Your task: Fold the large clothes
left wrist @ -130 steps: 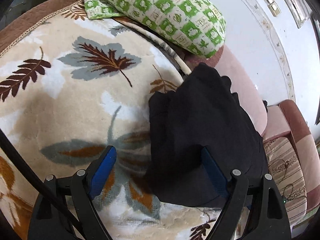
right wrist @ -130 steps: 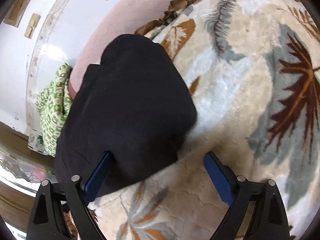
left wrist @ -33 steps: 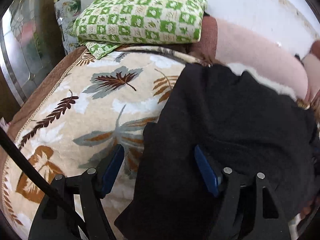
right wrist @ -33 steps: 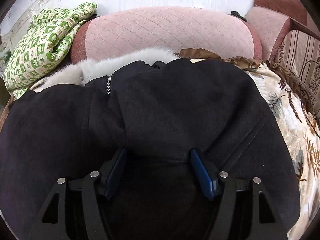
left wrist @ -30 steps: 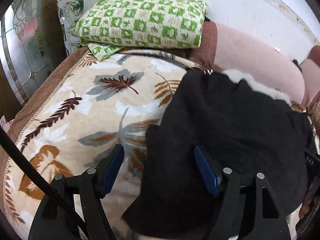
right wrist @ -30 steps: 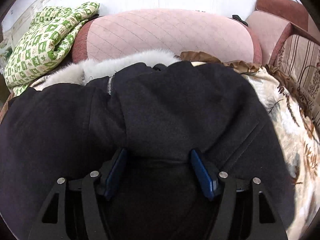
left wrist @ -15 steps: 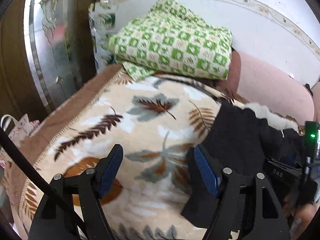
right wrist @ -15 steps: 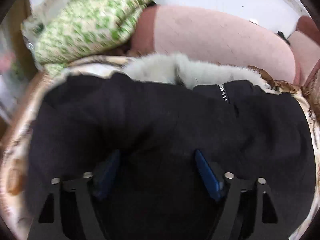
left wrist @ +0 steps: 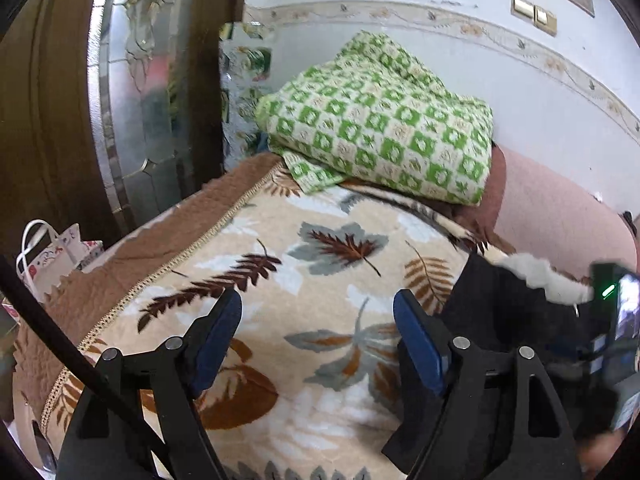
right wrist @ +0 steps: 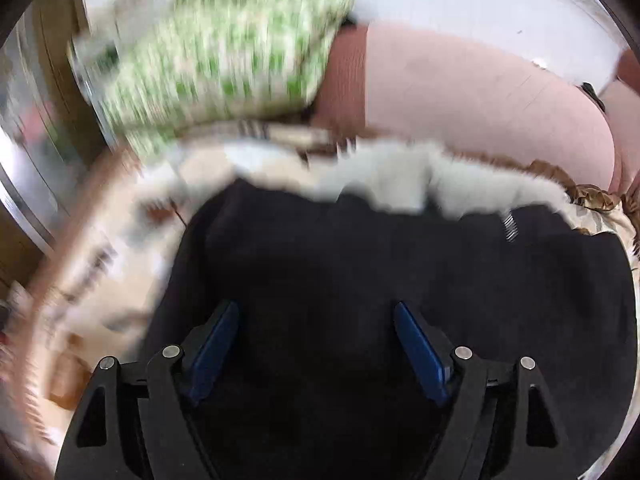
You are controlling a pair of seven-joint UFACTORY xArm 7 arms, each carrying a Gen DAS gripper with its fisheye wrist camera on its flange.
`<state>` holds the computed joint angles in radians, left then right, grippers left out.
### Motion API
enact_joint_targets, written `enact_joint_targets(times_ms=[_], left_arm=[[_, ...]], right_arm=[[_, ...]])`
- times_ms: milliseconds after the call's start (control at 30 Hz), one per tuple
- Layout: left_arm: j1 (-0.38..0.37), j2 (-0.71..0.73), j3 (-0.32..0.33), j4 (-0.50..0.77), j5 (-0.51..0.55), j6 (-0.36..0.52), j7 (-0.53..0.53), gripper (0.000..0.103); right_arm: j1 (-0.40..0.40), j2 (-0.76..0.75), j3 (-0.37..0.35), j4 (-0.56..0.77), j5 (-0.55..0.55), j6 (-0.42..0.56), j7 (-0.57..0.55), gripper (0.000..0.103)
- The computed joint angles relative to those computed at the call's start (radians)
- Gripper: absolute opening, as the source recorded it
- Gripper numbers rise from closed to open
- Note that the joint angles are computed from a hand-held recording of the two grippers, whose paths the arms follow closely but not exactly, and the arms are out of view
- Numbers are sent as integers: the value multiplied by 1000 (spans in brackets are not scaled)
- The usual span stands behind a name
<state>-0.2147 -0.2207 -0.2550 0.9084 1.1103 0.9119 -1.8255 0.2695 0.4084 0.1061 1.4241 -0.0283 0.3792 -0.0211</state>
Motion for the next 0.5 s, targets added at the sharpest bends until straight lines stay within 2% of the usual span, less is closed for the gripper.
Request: enact_joint_targets(times_ms=[33, 100, 200, 267, 333, 400, 500], left_arm=[[-1, -2, -7, 1, 11, 13, -5, 78], [-9, -1, -28, 8, 50, 57, -14, 79], [-39, 18, -66, 33, 110, 164, -31, 83], [-70, 26, -81, 49, 138, 217, -53, 86], [-102, 29, -90, 58, 155, 244, -85, 89], [-141, 26, -112, 49, 191, 266, -137, 93], [-193, 21, -134, 45, 225, 269, -146, 96]], right_arm=[[5, -10, -7, -15, -19, -24, 21, 86], [-25, -62, 20, -59, 39, -37, -5, 85], [-140, -210, 110, -218, 255, -102, -154, 85], [-191, -337, 130, -350, 441, -133, -307, 85], [-196, -462, 96, -476, 582, -153, -438, 85], [-178, -576, 32, -605, 656, -212, -542, 85], [-195, -683, -16, -763, 597, -344, -553, 87]])
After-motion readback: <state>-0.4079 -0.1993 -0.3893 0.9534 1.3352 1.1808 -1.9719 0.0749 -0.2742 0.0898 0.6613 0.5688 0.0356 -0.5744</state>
